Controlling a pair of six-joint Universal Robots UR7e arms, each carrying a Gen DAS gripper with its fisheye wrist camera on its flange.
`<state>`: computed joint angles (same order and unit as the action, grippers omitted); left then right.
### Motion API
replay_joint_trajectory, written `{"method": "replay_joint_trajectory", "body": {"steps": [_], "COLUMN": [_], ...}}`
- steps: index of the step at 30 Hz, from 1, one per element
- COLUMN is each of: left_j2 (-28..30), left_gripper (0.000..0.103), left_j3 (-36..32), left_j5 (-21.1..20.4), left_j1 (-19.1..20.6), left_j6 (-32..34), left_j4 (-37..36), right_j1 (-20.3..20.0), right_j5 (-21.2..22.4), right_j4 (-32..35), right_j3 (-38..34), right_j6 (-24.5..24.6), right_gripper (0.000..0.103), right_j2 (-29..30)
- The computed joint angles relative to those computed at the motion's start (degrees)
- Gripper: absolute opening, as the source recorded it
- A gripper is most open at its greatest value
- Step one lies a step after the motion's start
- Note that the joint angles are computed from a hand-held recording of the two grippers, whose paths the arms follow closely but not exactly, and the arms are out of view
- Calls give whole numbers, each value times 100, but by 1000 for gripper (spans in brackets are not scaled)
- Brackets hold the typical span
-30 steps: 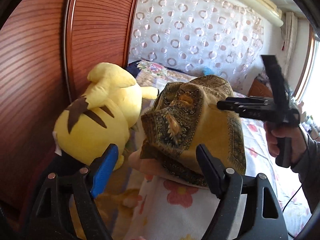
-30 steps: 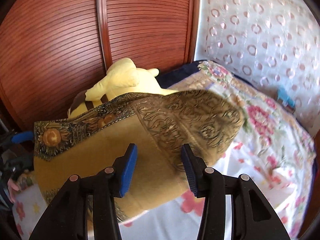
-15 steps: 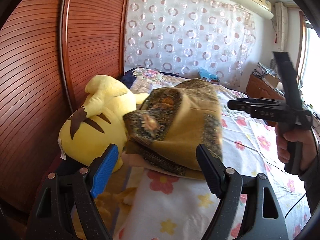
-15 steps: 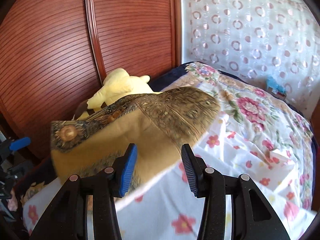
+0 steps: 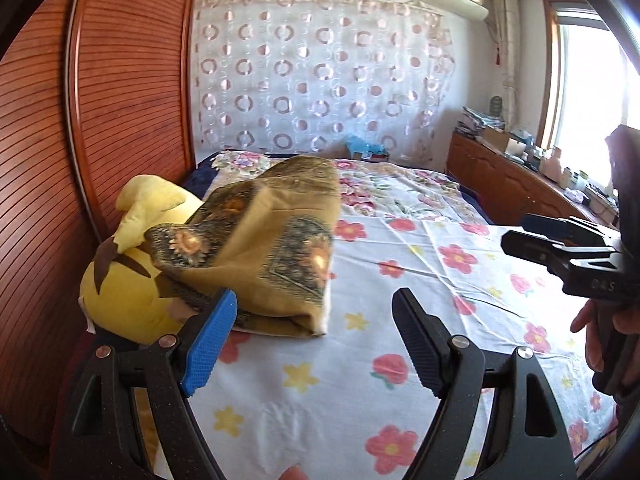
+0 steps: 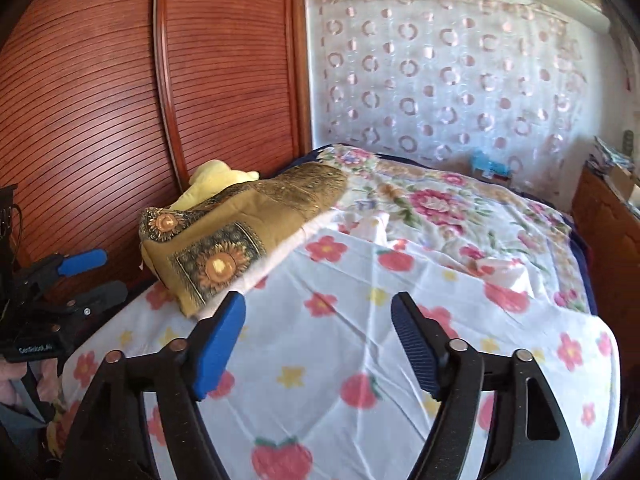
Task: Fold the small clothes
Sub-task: 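Withdraw both open tools from the placed shirt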
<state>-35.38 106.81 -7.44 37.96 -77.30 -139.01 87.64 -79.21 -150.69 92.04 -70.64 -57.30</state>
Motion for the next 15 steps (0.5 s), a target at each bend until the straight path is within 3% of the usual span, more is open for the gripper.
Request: {"method": "replay_joint_trajectory", "body": {"steps": [4, 8, 10, 13, 15], "left_j2": [387, 673, 764, 788, 940], "left_gripper": [81, 81, 81, 81, 81], "left_j3": [-194, -464, -609, -847, -1023], "left_j5": [-16, -1, 31, 119, 97], "left_j1": [-91, -195, -251, -330, -371], "left_j6": [1142, 1804, 2005, 1713, 2332], "left_j4": [-1249, -1867, -1967, -1347, -1889], "right_j1": [-265, -509, -591, -766, -856], "right_j5": [93, 311, 438, 654, 787], "right_j4": [-379, -730, -858, -942, -1017], "right_j3": [380, 728, 892, 1100, 1209], "right_j6": [139, 298, 394, 483, 526], "right_gripper": [80, 80, 80, 80, 80], "right_j2": [-379, -780, -984, -1298, -1471]}}
